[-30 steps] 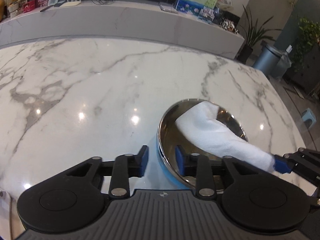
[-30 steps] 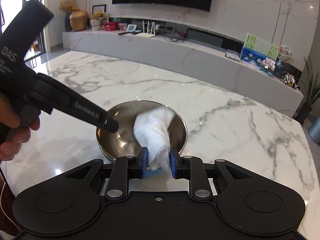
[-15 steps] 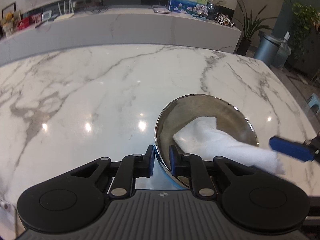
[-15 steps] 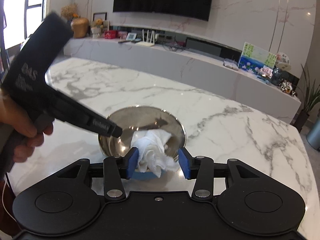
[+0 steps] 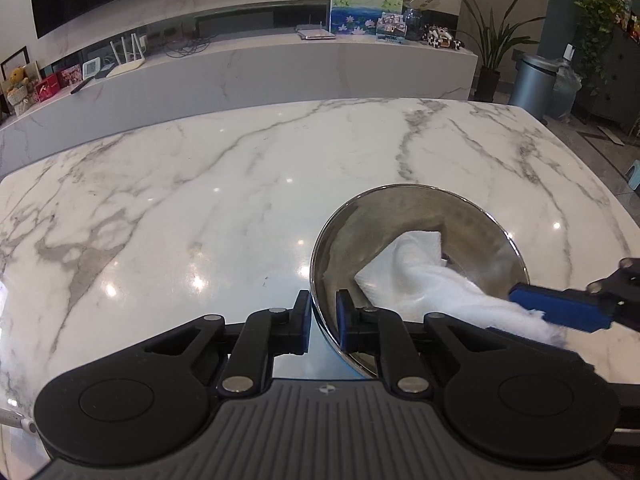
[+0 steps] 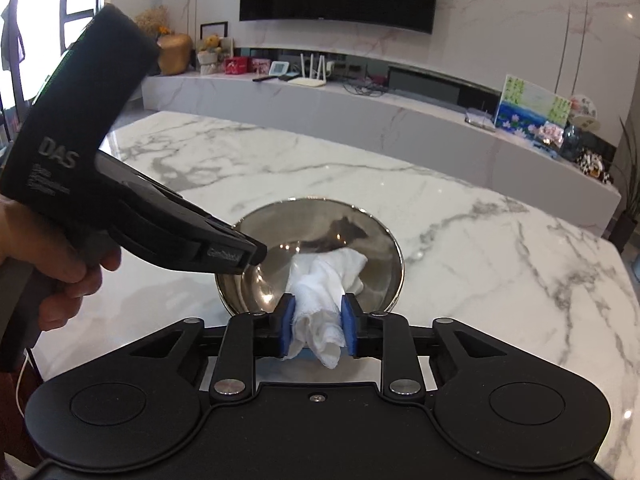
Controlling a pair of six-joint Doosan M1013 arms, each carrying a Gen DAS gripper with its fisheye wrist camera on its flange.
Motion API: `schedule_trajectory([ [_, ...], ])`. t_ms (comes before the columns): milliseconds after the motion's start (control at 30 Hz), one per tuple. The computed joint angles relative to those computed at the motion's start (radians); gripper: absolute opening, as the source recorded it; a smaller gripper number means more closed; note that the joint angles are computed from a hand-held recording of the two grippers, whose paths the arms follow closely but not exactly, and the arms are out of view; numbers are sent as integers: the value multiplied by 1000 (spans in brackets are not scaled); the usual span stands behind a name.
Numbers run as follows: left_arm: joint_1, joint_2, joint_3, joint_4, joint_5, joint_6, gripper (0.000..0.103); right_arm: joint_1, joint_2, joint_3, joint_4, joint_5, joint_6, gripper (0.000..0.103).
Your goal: Clean bowl
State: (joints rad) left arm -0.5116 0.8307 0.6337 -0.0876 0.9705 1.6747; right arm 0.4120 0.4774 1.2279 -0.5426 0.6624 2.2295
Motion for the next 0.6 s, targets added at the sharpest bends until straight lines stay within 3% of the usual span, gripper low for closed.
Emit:
schedule_trajectory([
  [300,13,-5,7,-92,36,25,17,-9,18,-33,106,71,-82,20],
  [600,3,-17,30,-75,26,71,14,-12,49,-81,171,166,-137,21],
])
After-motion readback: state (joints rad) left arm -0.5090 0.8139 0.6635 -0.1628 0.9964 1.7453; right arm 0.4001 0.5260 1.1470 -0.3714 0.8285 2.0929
